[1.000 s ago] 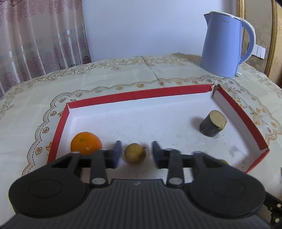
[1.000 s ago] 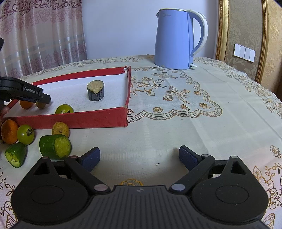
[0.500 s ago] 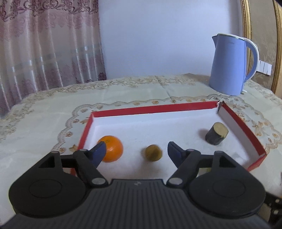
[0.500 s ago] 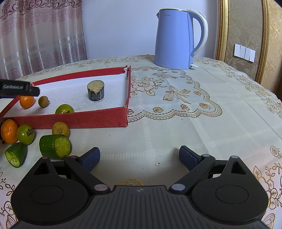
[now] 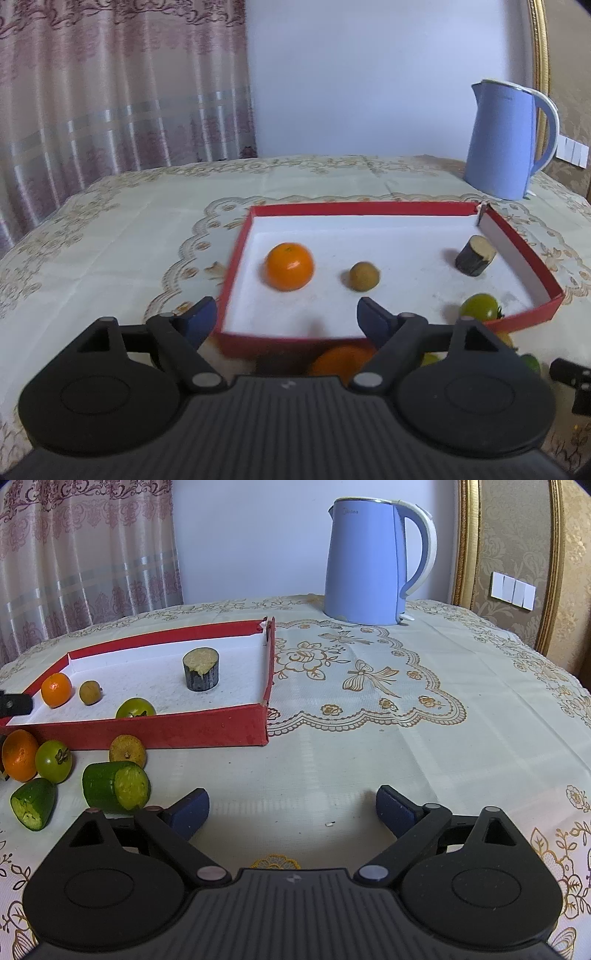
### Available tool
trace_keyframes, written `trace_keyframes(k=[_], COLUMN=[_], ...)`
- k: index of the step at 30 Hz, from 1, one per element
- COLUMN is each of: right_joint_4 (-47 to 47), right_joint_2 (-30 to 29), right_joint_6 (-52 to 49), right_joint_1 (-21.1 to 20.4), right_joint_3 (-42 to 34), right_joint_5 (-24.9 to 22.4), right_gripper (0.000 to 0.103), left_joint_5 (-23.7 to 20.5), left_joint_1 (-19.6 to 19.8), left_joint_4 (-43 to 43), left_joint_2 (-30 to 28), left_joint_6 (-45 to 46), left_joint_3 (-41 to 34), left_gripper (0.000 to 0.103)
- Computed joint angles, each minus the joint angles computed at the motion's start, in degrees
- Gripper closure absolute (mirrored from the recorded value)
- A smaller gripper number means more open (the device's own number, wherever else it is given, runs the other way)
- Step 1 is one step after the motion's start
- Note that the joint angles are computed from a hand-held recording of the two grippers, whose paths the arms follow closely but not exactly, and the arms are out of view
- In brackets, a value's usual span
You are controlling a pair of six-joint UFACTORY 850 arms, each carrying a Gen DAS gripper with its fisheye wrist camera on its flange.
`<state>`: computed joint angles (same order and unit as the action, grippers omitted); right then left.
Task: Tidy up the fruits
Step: 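Lower the yellow lemon into the red tray and open the left gripper, then move the right gripper to the green cucumber chunk and close on it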
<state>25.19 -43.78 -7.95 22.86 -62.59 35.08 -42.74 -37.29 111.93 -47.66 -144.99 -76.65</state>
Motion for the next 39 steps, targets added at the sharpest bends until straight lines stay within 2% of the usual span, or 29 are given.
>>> trace_keyframes(k=[10, 21, 24, 27, 29, 32, 39], right_joint_4=[-0.4, 0.4, 1.8, -8.7, -11.6, -10.9, -5.3], right_joint_2=[-0.3, -0.3, 0.2, 1.5, 2.0, 2.5, 1.5], right_joint_6=[-0.3, -1.1, -1.0, 10.5, 13.0, 10.9, 1.4], right_joint_1=[0.1, 0.3, 0.8, -0.2, 0.2, 1.9, 5.5], right_joint_3=[-0.4, -0.4, 1.0, 3.3, 4.2, 5.2, 2.6], right_joint_5=[-0.6, -0.3, 3.0, 3.7, 4.5, 7.6, 6.9], right_gripper=[0.000, 0.000, 0.000, 0.000, 0.000, 0.001, 0.003], left_joint_5=[-3.0, 0.2, -0.4, -0.6, 0.3, 0.7, 2.7], left_joint_1=[-1.3, -0.6, -0.5, -0.5, -0.4, -0.3, 0.6], left_joint_4=[1.3, 1.8, 1.8, 0.0, -1.3, -2.3, 0.2], left_joint_2=[3.7, 2.9, 2.7, 2.3, 2.0, 1.9, 2.3], left_joint_6=[-5.9, -7.5, -7.9, -6.4, -4.7, -3.5, -7.5], left_joint_3=[8.8, 10.1, 10.1, 9.4, 8.7, 8.3, 9.0], left_gripper=[0.012, 0.009, 0.004, 0.000, 0.000, 0.000, 0.000])
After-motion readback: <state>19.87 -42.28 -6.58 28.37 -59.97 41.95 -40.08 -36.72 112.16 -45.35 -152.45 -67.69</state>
